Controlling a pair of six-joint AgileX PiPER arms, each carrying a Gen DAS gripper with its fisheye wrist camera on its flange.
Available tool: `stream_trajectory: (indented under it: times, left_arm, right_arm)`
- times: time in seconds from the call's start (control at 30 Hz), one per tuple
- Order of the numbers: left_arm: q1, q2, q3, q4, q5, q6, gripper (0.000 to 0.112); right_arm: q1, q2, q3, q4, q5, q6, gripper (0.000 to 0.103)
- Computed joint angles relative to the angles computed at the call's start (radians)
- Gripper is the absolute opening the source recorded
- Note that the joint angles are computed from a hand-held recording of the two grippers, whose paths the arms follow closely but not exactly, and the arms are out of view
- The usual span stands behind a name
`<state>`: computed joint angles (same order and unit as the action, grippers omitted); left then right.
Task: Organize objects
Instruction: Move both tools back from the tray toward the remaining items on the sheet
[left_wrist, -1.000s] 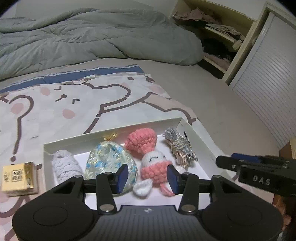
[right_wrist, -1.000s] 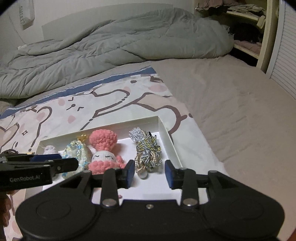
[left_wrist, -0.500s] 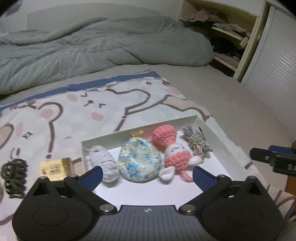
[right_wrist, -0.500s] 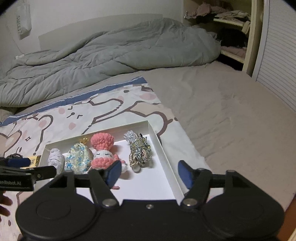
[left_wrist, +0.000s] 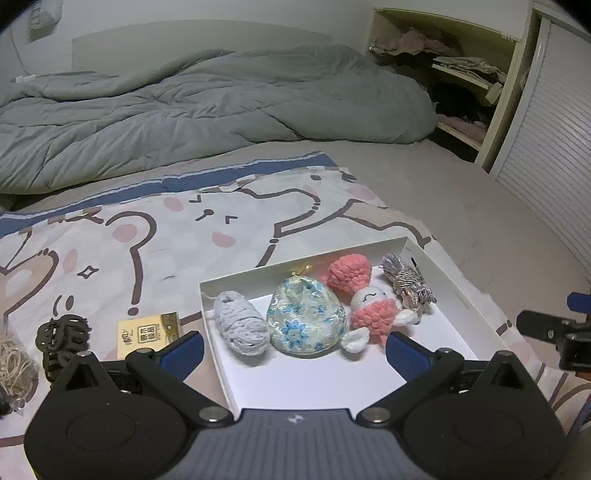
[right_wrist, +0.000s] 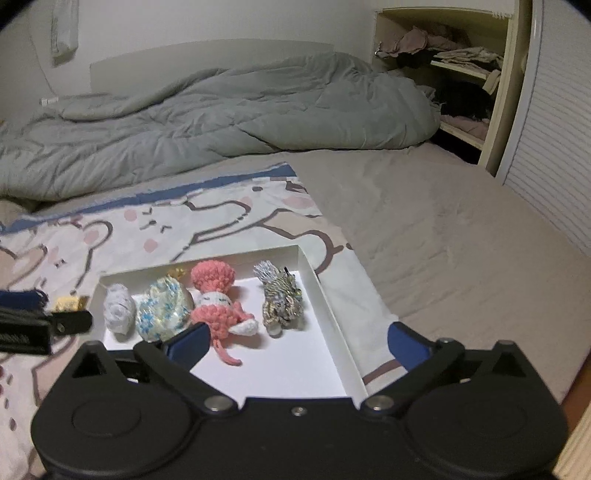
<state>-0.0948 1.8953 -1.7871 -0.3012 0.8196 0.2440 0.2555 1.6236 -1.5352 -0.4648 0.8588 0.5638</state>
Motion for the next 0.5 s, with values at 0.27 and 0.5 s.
stream_trajectory:
  times: [0.27, 0.5]
  left_arm:
    - [0.029, -0.041, 0.040, -0.004, -0.004, 0.021, 0.103]
    - [0.091, -0.069, 0.058, -0.019, -0.002, 0.049, 0.103]
  right_arm:
    - [0.031, -0.001, -0.010, -0.042, 0.035, 0.060, 0.103]
    - [0.083, 0.039, -0.062, -0.051, 0.045, 0.073, 0.103]
